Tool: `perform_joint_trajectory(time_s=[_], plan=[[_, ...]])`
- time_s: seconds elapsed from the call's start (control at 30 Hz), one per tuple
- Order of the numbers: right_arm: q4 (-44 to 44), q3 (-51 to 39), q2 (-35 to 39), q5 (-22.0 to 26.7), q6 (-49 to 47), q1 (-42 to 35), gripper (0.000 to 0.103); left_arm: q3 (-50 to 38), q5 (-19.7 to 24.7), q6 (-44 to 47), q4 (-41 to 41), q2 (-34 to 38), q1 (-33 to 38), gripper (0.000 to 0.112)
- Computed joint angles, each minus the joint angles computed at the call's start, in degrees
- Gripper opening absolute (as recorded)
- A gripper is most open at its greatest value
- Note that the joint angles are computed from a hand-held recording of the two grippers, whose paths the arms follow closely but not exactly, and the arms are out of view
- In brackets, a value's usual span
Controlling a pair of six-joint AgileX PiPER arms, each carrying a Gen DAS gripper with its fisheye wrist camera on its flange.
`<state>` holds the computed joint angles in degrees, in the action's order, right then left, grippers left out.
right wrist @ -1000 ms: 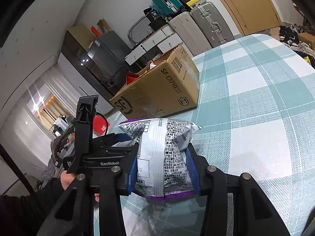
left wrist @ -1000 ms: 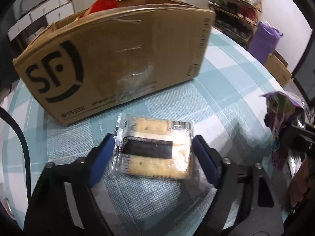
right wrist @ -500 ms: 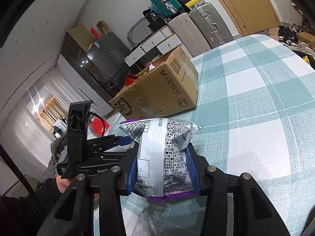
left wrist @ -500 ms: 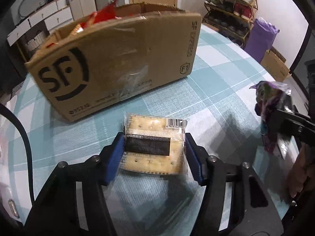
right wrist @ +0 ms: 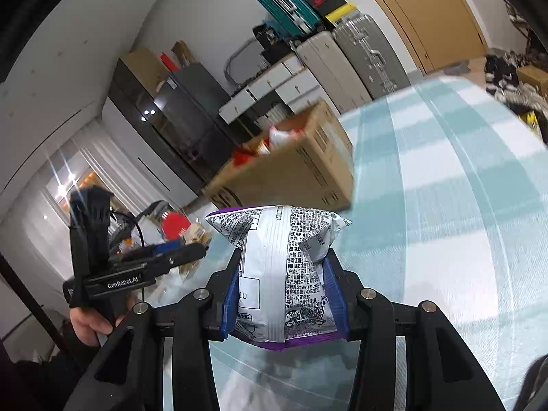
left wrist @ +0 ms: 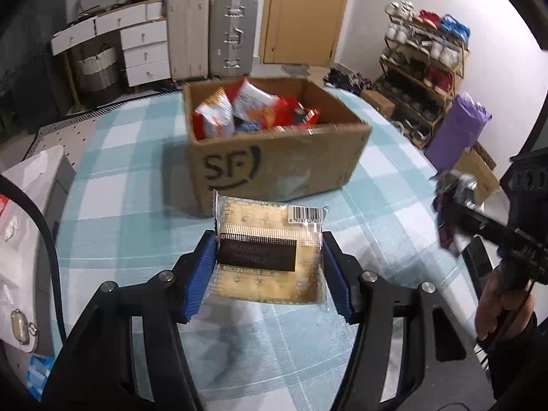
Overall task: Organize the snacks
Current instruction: 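Carry both packets over the box and open both grippers to drop them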
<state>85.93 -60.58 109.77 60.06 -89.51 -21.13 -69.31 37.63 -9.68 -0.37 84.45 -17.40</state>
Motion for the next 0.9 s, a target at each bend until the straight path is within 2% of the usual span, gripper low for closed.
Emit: perform_joint_trajectory(time_s=[0.1, 0.17, 0.37, 0.57, 0.77, 0.9], plan=[[-1.25, -2.05, -3.38, 0.80, 2.46, 0.57, 0.045, -2.17, 2.77, -0.33, 1.69, -1.83, 1.61, 0.057], [-2.62, -4.79, -5.09, 1.91, 5.66, 1.12, 0.045, -3.92, 4.63, 2.18, -0.94, -3.27, 3.91, 0.057], [-6.27, -12.94, -6.82, 3.41, 14.72, 2.83, 0.045, -11.66, 8.72, 2.28, -0.46, -4.46, 6.22, 0.057], [-9.47, -22.11, -7.19, 3.02, 23.69, 5.05, 0.045, -25.89, 15.40, 2.33, 1.25, -1.71, 6.20, 0.057], [-13.65, -35.45, -4.60, 1.44, 32.14, 7.46, 0.045, -42.95, 23.23, 3.51, 3.54, 4.95, 4.86, 0.057], [-17.02, -45.04, -1.83, -0.62, 36.40, 9.05, 0.045, -59.83, 31.72, 4.67, 1.36, 12.70, 5.59, 0.057]])
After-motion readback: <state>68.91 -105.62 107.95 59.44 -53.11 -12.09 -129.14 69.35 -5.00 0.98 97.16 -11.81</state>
